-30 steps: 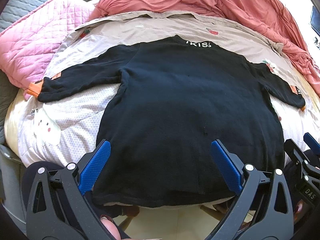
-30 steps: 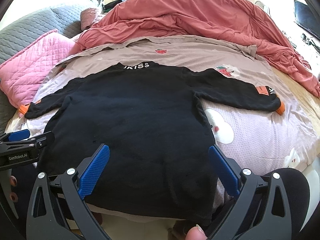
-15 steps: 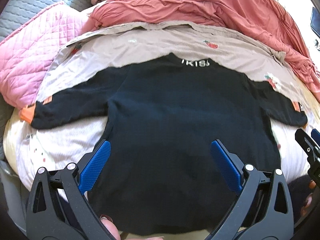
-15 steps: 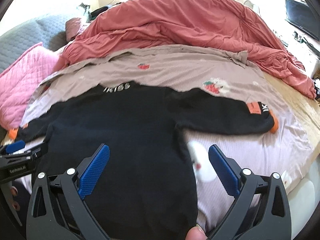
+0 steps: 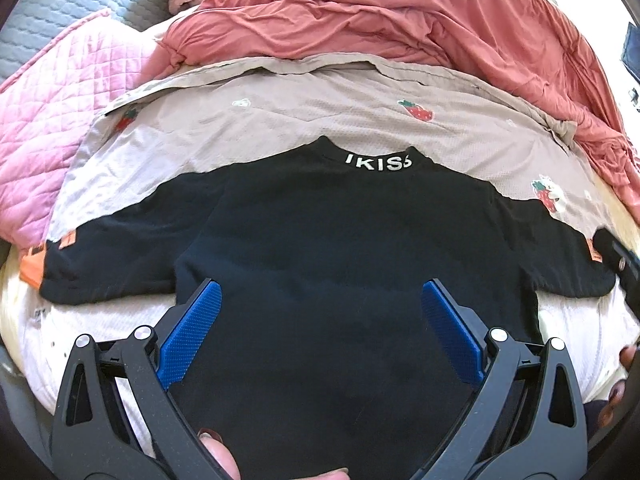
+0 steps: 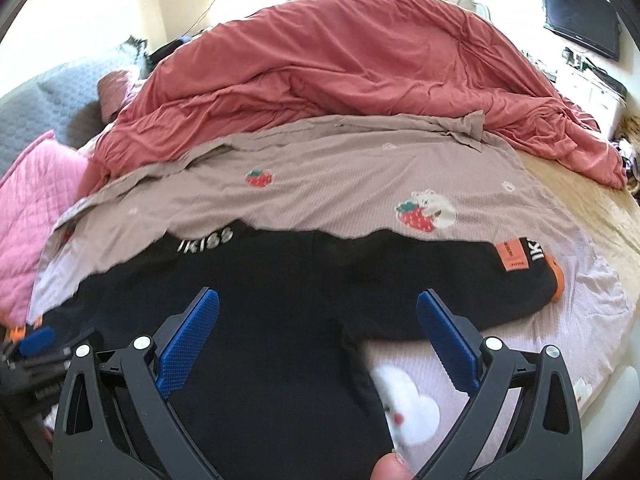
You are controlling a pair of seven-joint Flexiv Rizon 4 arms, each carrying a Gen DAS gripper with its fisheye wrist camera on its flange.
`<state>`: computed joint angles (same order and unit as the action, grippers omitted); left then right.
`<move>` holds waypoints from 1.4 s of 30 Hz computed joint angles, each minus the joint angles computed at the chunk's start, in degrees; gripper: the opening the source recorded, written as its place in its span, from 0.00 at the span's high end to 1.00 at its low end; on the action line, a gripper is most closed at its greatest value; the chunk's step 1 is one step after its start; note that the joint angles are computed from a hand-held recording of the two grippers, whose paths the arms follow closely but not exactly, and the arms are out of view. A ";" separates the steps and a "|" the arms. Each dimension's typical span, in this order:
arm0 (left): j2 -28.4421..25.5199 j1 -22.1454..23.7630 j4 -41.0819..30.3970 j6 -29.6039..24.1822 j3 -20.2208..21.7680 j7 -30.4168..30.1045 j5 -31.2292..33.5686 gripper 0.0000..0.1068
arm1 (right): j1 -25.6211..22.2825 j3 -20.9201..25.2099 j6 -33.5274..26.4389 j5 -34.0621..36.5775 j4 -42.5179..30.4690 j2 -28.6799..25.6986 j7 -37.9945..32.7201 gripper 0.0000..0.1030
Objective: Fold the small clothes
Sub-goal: 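Move the right tool to the orange-cuffed sleeve and grasp the cuff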
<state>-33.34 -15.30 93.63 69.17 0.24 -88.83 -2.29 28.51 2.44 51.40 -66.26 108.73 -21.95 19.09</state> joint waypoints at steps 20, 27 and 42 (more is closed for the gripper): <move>-10.59 -4.81 -13.48 -6.77 1.59 -2.60 3.38 0.12 | -9.17 -3.20 3.10 0.95 7.66 1.96 5.37 0.04; -13.71 -5.95 -17.44 -7.99 -0.10 -2.06 3.17 0.12 | -12.86 -1.97 -2.06 4.46 12.83 6.47 6.51 0.04; -20.61 -10.66 -27.16 -11.86 1.03 0.88 4.46 0.12 | -19.97 -1.68 1.57 15.91 19.14 7.14 3.49 0.04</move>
<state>-53.95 -25.97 66.47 57.31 1.27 -87.95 2.17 8.53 0.76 52.96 -50.35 127.87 -14.81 22.59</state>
